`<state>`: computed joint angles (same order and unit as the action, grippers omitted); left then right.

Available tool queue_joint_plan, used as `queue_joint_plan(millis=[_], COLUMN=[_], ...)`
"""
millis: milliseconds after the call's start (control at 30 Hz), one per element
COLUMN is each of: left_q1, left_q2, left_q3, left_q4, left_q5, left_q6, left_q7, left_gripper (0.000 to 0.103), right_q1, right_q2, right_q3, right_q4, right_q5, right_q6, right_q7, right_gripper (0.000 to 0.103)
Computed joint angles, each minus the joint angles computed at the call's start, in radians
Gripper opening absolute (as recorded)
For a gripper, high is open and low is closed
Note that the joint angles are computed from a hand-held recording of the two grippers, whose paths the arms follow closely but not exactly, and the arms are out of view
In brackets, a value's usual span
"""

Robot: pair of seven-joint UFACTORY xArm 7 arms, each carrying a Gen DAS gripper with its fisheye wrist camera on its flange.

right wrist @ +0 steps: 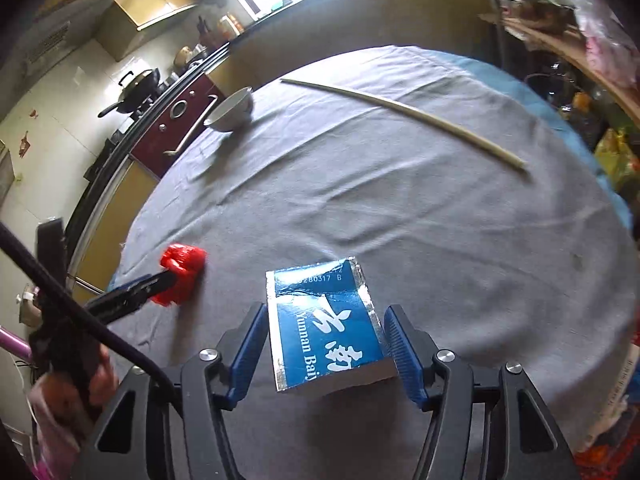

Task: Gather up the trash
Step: 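Close the left tool on the red plastic bag while the right tool holds the blue box, then carry the red bag and blue box with both tools over the red wastebasket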

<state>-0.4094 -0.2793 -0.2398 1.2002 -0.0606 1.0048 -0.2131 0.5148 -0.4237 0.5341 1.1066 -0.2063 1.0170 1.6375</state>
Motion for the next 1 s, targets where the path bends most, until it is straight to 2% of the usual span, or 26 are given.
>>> queue_joint_plan(millis=[33, 67, 333, 533, 600, 767, 1000], left_q1=[-0.002, -0.005, -0.016, -0.033, -0.036, -0.040, -0.059], left_q2=[0.001, -0.001, -0.068, -0.177, -0.214, -0.280, -0.322], left_q3=[0.001, 0.006, -0.012, -0.031, -0.035, -0.047, -0.078], left_q4=[-0.008, -0.017, -0.058, -0.092, -0.099, -0.088, -0.049], left_q5=[-0.009, -0.025, -0.009, -0.006, -0.007, -0.014, -0.033], left_q6=[-0.006, -0.015, -0.031, 0.010, 0.020, 0.045, 0.055], left_q7=[-0.002, 0.002, -0.006, -0.004, -0.002, 0.000, 0.015], left_gripper=[0.061, 0.046, 0.044, 0.044, 0.044, 0.044, 0.044], right_q1=[0.006, 0.008, -0.009, 0.001, 0.011, 0.009, -0.029], right_q2=[-0.024, -0.047, -0.027, 0.029, 0.007, -0.056, -0.251], right_q3=[-0.008, -0.007, 0.030, 0.044, 0.036, 0.046, 0.073], right_q4=[-0.023, -0.042, 0.004, 0.052, 0.027, 0.008, -0.059], right_q5=[0.011, 0.014, -0.007, -0.058, -0.055, -0.056, 0.004], right_q6=[-0.005, -0.013, 0.071, 0.110, 0.073, 0.063, 0.055], right_q7=[0.005, 0.013, -0.042, -0.047, -0.017, 0.032, 0.108], right_gripper=[0.062, 0.062, 0.062, 0.062, 0.062, 0.062, 0.062])
